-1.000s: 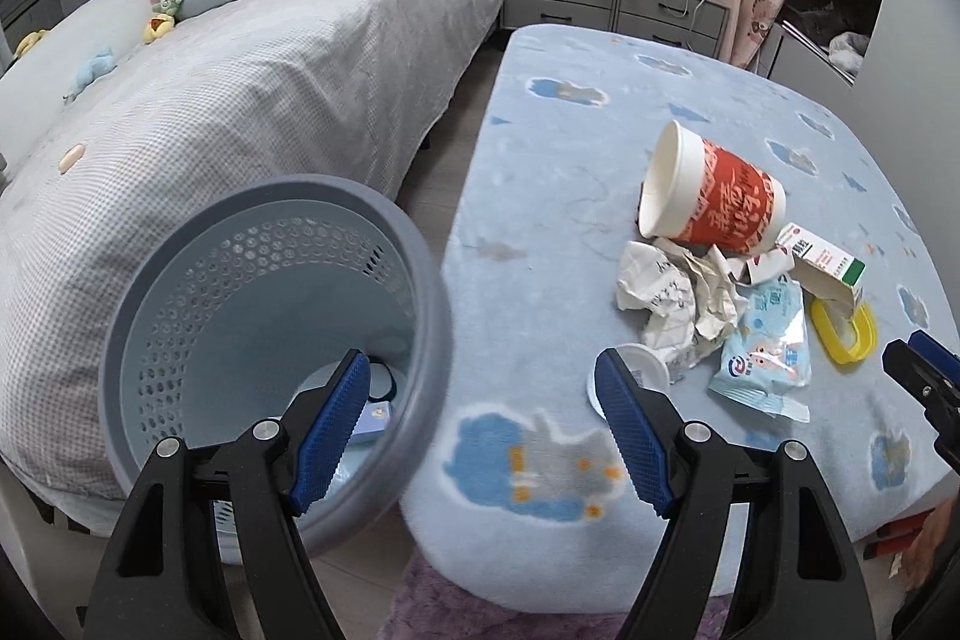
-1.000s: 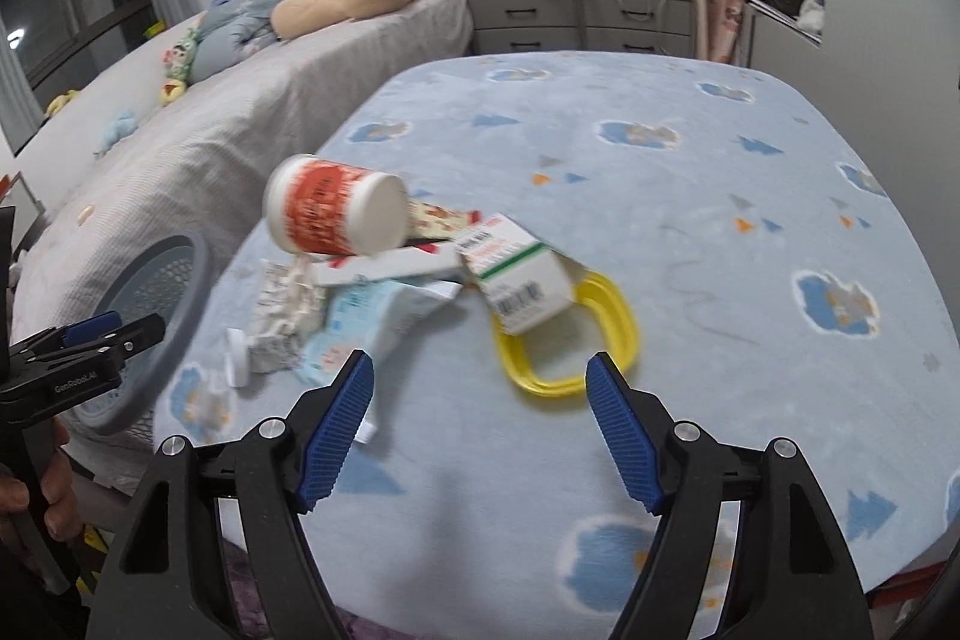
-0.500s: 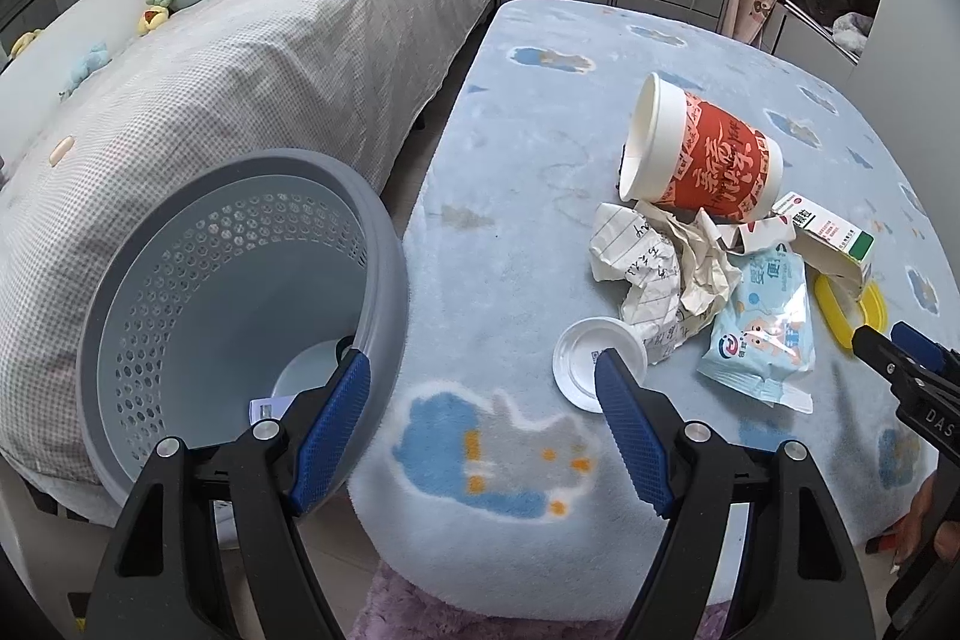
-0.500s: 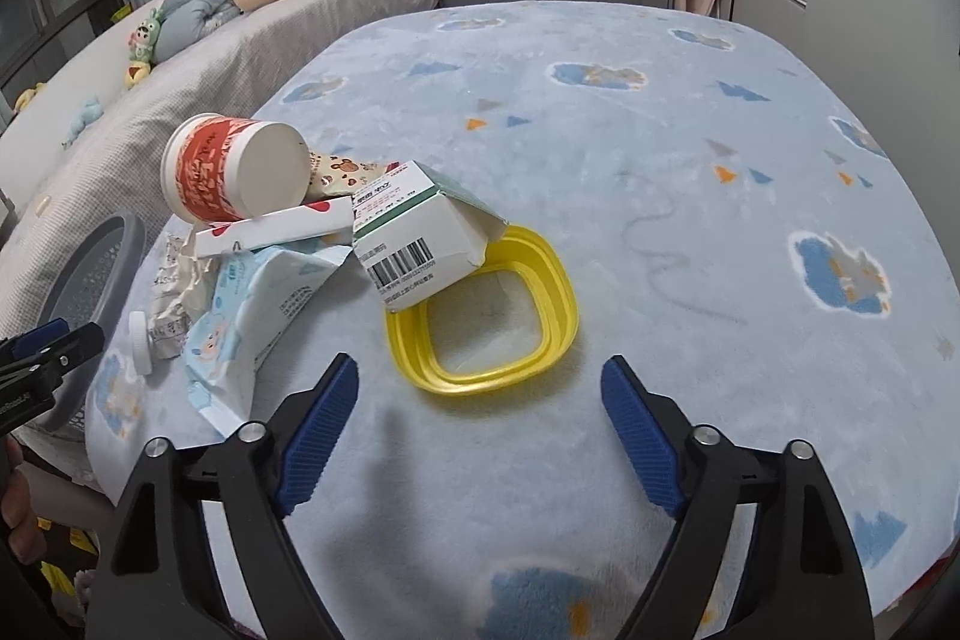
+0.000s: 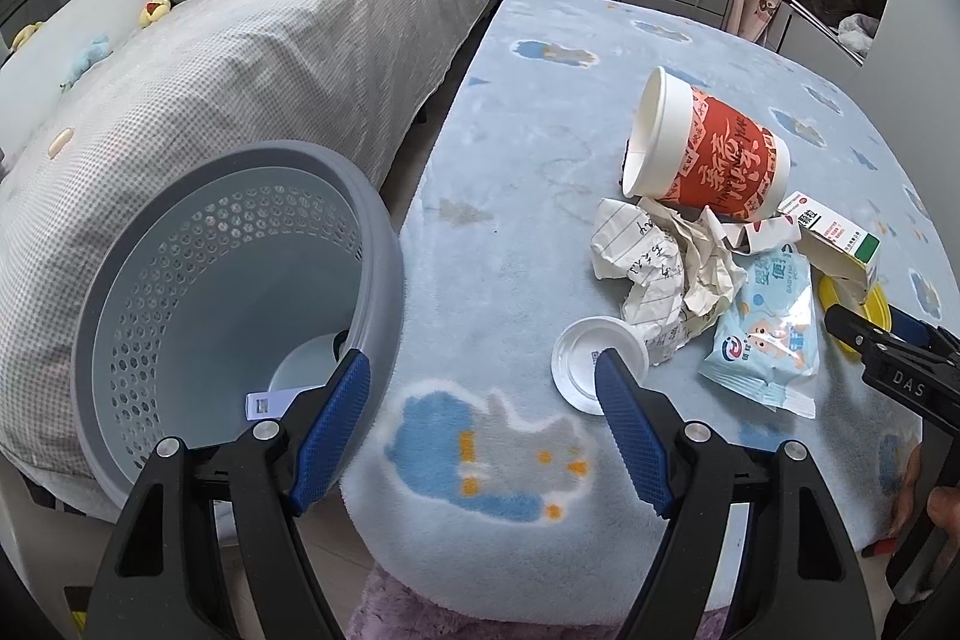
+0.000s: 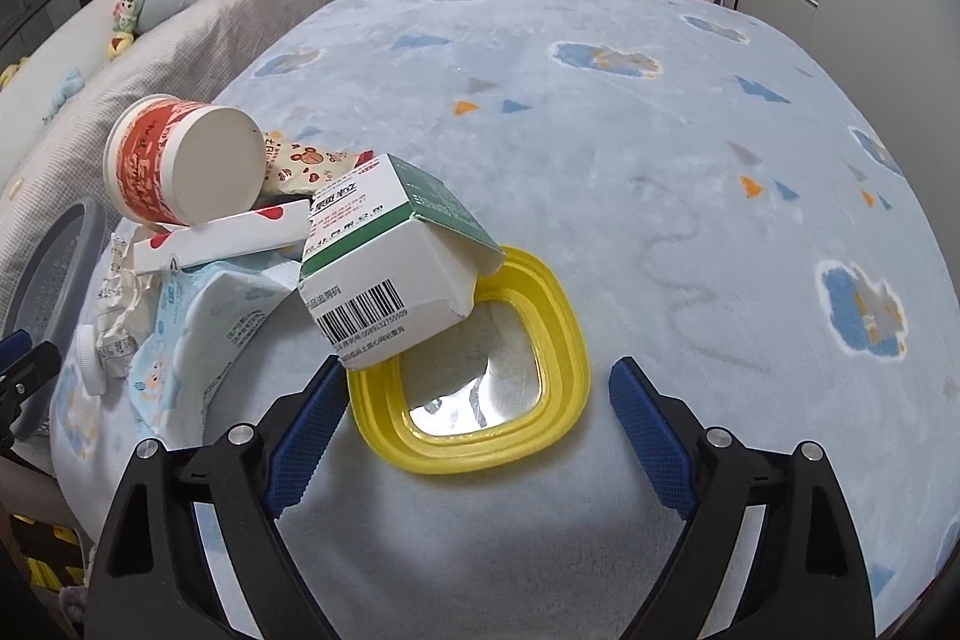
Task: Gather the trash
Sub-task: 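Return to the table and grasp the yellow lid with the right tool, then grasp the white bottle cap with the left tool while the right tool lifts the yellow lid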
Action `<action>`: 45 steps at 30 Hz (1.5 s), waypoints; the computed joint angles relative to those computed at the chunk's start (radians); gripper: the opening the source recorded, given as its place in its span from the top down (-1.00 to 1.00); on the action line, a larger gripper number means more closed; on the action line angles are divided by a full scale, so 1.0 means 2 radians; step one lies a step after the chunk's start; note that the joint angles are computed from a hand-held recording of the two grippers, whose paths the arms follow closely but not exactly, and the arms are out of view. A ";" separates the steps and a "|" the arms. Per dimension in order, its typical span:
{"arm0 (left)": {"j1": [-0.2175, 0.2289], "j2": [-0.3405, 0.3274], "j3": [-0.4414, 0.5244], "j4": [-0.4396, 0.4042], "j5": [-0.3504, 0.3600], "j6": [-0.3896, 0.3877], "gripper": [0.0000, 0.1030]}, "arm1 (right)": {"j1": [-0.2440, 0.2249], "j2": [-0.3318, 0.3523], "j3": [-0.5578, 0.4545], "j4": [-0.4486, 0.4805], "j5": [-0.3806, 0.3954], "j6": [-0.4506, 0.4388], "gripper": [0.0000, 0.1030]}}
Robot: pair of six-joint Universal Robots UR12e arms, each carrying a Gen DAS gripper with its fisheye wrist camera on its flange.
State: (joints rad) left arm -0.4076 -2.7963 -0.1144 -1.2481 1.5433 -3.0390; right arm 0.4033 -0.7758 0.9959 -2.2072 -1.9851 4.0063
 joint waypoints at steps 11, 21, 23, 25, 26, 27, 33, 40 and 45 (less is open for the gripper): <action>0.001 0.016 -0.032 0.016 -0.007 0.001 -0.44 | 0.002 -0.010 0.015 -0.008 -0.010 0.006 -0.33; 0.002 0.038 -0.075 0.038 -0.019 0.005 -0.44 | 0.009 -0.046 0.068 -0.001 -0.036 0.054 -0.33; 0.001 0.040 -0.078 0.040 -0.022 0.007 -0.44 | 0.010 -0.053 0.079 -0.003 -0.042 0.064 -0.33; 0.001 0.043 -0.085 0.043 -0.026 0.010 -0.44 | 0.011 -0.060 0.089 -0.011 -0.044 0.071 -0.33; 0.001 0.043 -0.086 0.044 -0.029 0.011 -0.44 | 0.012 -0.064 0.094 -0.015 -0.046 0.075 -0.33; 0.002 0.045 -0.090 0.045 -0.032 0.014 -0.44 | 0.013 -0.065 0.097 -0.018 -0.048 0.078 -0.33; 0.001 0.036 -0.077 0.034 -0.045 0.023 -0.44 | 0.019 -0.068 0.098 -0.040 -0.055 0.073 -0.33; 0.002 0.012 -0.035 0.011 -0.066 0.028 -0.44 | 0.021 -0.062 0.088 -0.059 -0.048 0.058 -0.33; 0.006 -0.016 0.018 -0.020 -0.094 0.026 -0.43 | 0.022 -0.059 0.085 -0.064 -0.042 0.056 -0.33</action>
State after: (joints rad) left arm -0.3962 -2.8277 -0.0794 -1.2871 1.3561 -2.9863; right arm 0.4465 -0.8939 1.1657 -2.3352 -2.0685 4.1189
